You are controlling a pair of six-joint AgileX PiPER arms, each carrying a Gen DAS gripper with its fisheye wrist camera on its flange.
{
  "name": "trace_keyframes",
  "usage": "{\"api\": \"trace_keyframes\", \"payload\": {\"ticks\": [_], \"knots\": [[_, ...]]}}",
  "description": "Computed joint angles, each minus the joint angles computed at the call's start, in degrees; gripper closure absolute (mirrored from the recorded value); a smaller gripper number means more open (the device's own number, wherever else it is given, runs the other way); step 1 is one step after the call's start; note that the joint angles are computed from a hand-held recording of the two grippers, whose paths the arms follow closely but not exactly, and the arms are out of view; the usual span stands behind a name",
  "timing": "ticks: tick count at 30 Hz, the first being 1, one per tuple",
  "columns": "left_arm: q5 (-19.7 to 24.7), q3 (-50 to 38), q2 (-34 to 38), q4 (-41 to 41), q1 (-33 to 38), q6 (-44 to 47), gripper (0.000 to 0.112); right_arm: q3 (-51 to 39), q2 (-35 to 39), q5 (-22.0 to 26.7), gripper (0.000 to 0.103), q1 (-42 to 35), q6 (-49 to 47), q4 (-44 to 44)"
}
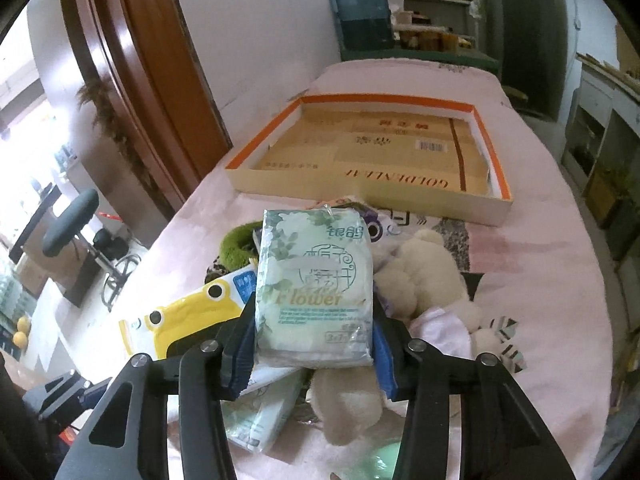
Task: Organize soft objects
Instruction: 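Carry the pink sponge and tissue pack over the cardboard tray with both tools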
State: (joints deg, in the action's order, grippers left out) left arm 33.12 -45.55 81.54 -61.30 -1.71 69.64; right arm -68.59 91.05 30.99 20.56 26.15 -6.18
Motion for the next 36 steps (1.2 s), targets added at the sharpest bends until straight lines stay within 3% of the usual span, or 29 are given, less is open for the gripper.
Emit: {"api": "trace_keyframes", "payload": {"ticks": [2,6,8,11,14,21,24,30,34,36], "knots": [[2.19,-1.14,0.35,1.72,0.87,0.57,0.072,-0.03,-0.85,0.48,0.053,-0.05,-0.13,-0.43],[10.64,-3.27,-0.22,4.11,3.63,3.50,0.072,-0.18,-1.93,0.82,0.053,0.05,-1.10,-0.39],[12.05,-3.55,-0.69,4.49,4.05,3.78,0.072,-0.04,-2.43,0.59,0.053,0.01,-3.13,1.65],[10.41,-3.50,-2.70,4.71,4.56,3.93,0.072,0.36,-3.13,-0.01,0.053,0.33,-7.12,5.57],[7.42,-5.74,-3.05,8.02,3.17,-1.36,0.072,0.35,-3.56,-0.03,0.053,0.92,-6.35,4.15],[0.71,-14.02,1.48,15.16,-1.99,-12.53,0.072,-0.37,-4.89,0.76,0.053,-0.61,-4.96,1.74],[1.26,-19.43,4.83,18.94,-3.04,-19.80,0.072,-1.05,-5.05,1.58,0.053,-2.16,-5.56,1.69],[-2.18,-30.59,12.06,31.52,-6.93,-36.58,0.072,-3.84,-4.55,3.65,0.053,-6.24,-9.17,4.49],[-0.86,-38.67,17.38,35.51,-8.33,-42.01,0.072,-8.10,-2.62,5.86,0.053,-8.77,-12.08,6.30],[2.65,-45.77,21.77,37.58,-8.77,-45.35,0.072,-11.06,-1.01,7.48,0.053,-10.09,-14.09,7.46]]}}
